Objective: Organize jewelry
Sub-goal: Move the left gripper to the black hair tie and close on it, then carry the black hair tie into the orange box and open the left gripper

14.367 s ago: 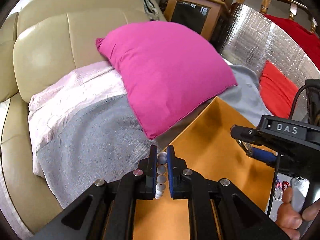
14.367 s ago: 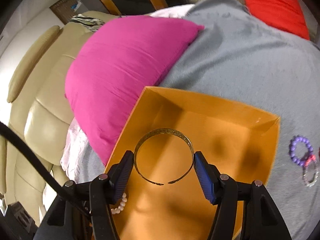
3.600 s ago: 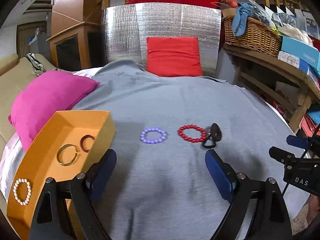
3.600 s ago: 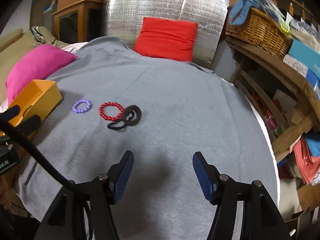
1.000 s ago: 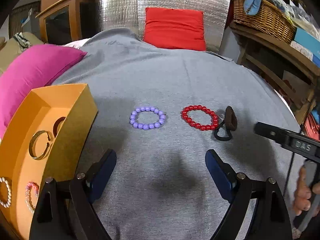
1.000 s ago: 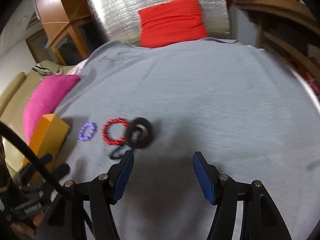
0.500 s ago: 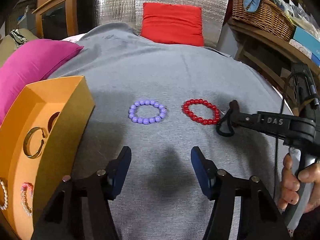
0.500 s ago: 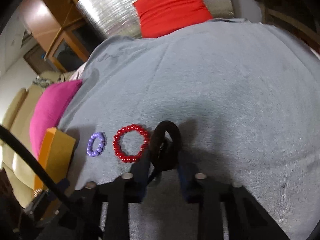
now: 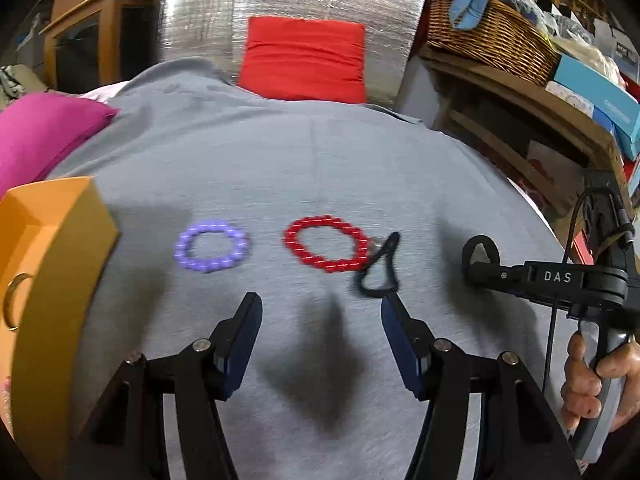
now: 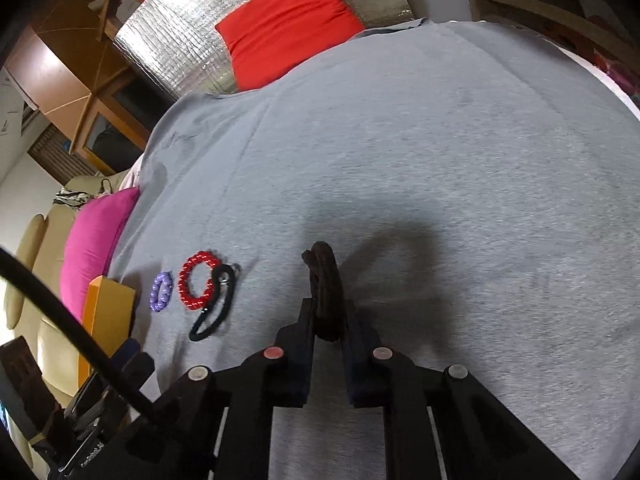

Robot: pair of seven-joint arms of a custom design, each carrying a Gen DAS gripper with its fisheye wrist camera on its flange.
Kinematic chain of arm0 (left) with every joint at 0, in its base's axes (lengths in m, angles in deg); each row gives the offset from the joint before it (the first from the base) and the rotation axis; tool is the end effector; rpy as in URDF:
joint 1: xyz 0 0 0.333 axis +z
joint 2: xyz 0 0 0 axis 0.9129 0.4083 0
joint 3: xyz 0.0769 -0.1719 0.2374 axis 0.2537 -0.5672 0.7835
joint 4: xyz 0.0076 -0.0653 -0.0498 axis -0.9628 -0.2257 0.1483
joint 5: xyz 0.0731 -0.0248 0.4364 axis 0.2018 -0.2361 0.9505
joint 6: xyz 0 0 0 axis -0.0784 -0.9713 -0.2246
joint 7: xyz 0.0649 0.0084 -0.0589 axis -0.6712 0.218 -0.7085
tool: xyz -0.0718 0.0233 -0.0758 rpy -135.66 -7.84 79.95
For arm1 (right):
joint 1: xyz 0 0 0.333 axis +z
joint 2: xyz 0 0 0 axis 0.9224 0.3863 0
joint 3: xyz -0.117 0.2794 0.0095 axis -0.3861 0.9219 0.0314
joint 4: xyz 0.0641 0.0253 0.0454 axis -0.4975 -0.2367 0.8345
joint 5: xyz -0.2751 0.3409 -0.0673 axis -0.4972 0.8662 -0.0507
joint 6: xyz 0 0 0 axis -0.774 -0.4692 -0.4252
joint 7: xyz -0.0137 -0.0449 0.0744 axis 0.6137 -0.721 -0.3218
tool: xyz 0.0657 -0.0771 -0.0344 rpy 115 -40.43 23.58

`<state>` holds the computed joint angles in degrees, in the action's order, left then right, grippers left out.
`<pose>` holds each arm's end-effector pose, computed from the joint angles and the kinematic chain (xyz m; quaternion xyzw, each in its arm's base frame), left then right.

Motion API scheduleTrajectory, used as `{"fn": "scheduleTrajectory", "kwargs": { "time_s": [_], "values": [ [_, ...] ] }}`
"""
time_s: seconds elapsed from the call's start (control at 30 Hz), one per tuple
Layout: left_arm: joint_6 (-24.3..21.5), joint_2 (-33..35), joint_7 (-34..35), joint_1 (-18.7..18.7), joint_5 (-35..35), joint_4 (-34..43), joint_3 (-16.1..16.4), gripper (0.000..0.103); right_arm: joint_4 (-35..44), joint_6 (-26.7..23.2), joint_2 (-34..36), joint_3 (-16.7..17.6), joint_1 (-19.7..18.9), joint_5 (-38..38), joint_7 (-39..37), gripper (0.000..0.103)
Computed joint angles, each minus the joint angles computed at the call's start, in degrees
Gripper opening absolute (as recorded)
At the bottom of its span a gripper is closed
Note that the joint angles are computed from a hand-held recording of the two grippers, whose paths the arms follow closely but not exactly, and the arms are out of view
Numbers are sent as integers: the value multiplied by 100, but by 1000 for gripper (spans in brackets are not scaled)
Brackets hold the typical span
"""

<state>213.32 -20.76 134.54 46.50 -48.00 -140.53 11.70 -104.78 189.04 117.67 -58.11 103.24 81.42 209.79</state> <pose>0.5995 -0.2803 0.3199 -0.5894 0.7078 -0.3485 0.1737 0.6236 0.4317 0.3420 -0.5989 0.7268 -0.0348 0.3345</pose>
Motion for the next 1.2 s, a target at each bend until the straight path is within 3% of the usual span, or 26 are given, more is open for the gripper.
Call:
{"fn": "scheduleTrajectory", "kwargs": {
  "time_s": [0.03, 0.1, 0.2, 0.27, 0.37, 0.43, 0.5, 0.57, 0.67, 0.83, 1.13, 1.2],
  "values": [
    [-2, 69, 102, 205, -95, 64, -245, 63, -28, 15, -18, 25, -33, 28, -30, 13],
    [15, 294, 442, 890, -440, 239, -1050, 63, -117, 58, -73, 73, -84, 83, -97, 13],
    [-192, 600, 1024, 1546, -937, 508, -1909, 63, -141, 85, -77, 121, -127, 156, -188, 13],
    [-229, 736, 1041, 1514, -1019, 661, -1935, 63, -167, 115, -85, 131, -136, 199, -221, 13],
    [-467, 974, 1314, 1748, -1355, 897, -2284, 63, -238, 144, -127, 141, -147, 247, -283, 13],
    [-400, 1029, 1292, 1448, -1410, 986, -1991, 59, -283, 158, -160, 140, -150, 279, -293, 14],
    [-351, 1080, 1221, 1165, -1392, 1082, -1699, 42, -316, 183, -177, 171, -179, 336, -327, 14],
    [-302, 1150, 1212, 1152, -1448, 1141, -1693, 25, -354, 194, -198, 146, -157, 337, -325, 14],
    [-248, 1128, 1301, 1263, -1463, 1063, -1798, 16, -338, 147, -206, 77, -95, 265, -277, 14],
    [-96, 901, 1470, 1434, -1461, 743, -1965, 11, -342, 182, -232, -40, 7, 116, -130, 13],
    [487, 66, 1166, 1107, -1134, -62, -1401, 10, -299, 442, -259, -185, 207, -149, 50, 13],
    [554, -68, 1104, 1313, -1051, -218, -1545, 10, -243, 469, -239, -172, 229, -156, 39, 13]
  ]
}}
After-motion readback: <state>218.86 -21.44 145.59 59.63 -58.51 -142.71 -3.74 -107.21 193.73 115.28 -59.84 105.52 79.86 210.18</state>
